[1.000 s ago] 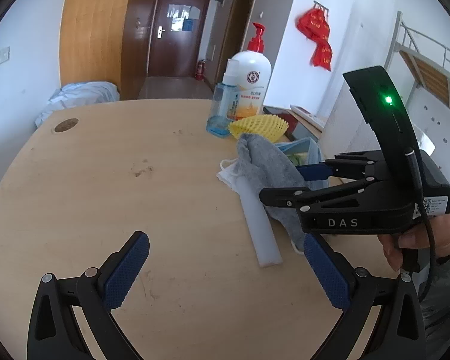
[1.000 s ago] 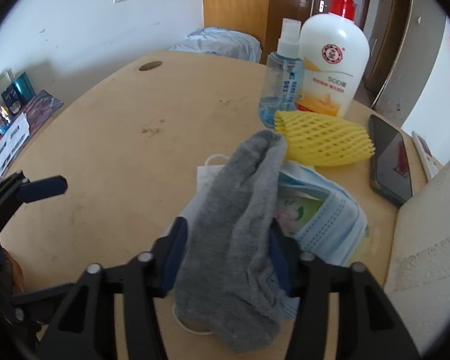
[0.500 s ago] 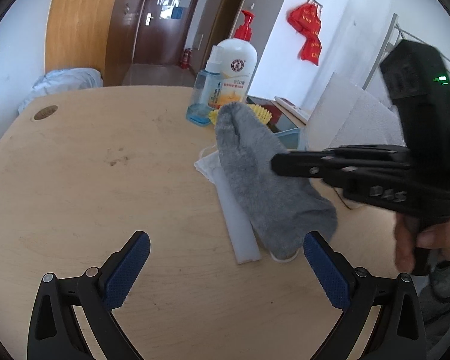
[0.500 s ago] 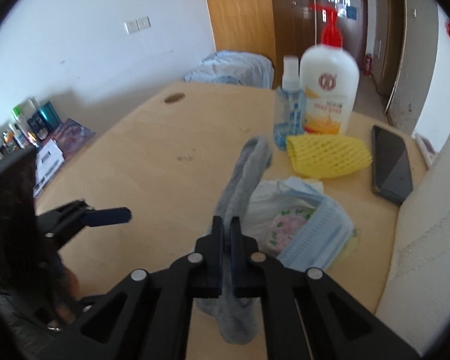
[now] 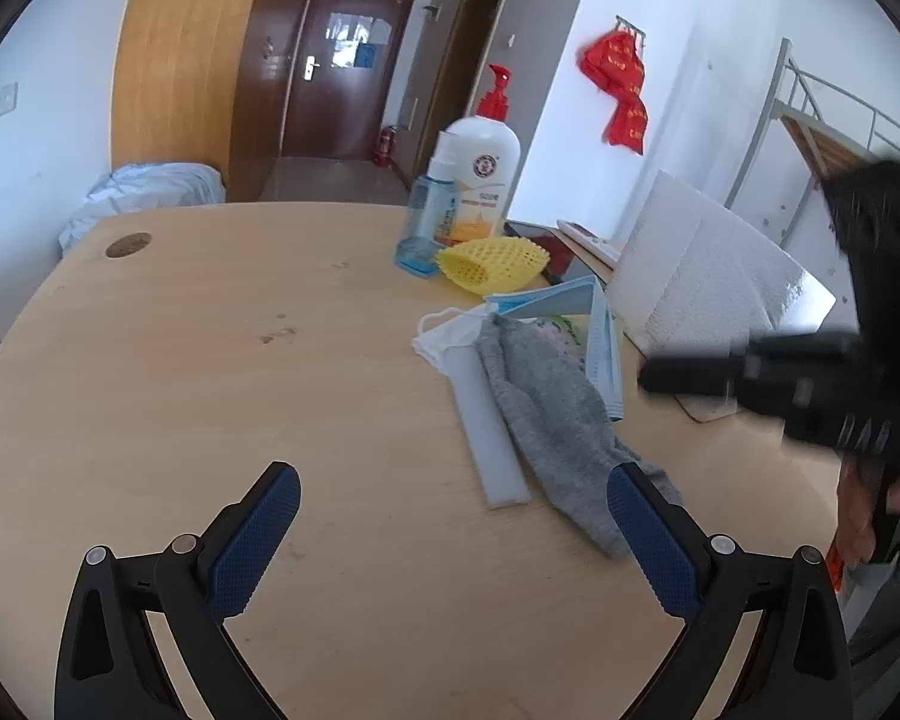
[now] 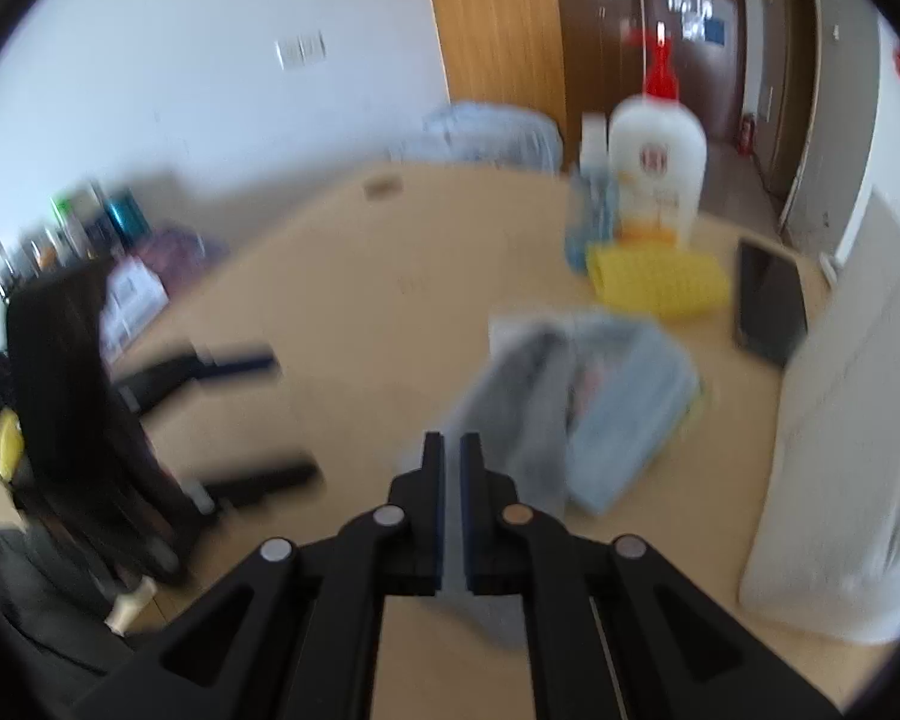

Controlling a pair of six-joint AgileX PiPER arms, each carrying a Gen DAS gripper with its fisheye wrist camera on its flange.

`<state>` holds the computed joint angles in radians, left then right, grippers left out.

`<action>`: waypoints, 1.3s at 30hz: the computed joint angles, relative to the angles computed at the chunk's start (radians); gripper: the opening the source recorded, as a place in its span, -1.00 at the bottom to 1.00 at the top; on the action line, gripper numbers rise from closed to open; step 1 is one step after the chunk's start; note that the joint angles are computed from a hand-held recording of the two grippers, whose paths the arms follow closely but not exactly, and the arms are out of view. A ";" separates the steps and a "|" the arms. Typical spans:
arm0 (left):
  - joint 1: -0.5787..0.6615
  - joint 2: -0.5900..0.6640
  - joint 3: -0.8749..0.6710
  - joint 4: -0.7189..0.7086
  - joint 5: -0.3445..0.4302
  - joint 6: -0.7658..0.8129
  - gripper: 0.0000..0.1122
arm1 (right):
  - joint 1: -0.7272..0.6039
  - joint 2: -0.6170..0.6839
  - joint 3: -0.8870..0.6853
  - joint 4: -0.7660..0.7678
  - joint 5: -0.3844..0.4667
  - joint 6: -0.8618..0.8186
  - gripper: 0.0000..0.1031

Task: Organize soft objects
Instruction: 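Lift the grey sock with the right tool off the mask pile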

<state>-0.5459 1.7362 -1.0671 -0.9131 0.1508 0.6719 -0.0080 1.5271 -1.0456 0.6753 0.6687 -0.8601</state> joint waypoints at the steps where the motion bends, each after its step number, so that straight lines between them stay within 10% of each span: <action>1: 0.004 -0.002 0.003 -0.012 0.000 0.015 0.82 | 0.025 0.003 0.022 -0.074 -0.040 0.048 -0.80; 5: 0.019 0.015 -0.011 -0.063 0.055 0.070 0.82 | 0.045 0.024 0.065 -0.186 -0.105 0.135 0.09; 8: 0.042 0.030 -0.020 -0.148 0.129 0.169 0.82 | 0.045 0.030 0.088 -0.189 -0.139 0.123 0.24; 21: 0.064 0.031 0.000 -0.298 0.213 0.358 0.82 | 0.091 0.133 0.049 -0.286 -0.157 0.205 0.24; 25: 0.067 0.032 0.000 -0.301 0.203 0.358 0.82 | 0.102 0.122 0.055 -0.301 -0.161 0.225 -0.71; 30: 0.064 0.040 -0.020 -0.272 0.202 0.308 0.82 | 0.079 0.073 0.093 -0.176 -0.145 0.120 -0.75; 39: 0.020 0.009 -0.003 -0.272 0.140 0.316 0.82 | -0.175 -0.031 0.091 0.203 0.131 -0.189 -0.75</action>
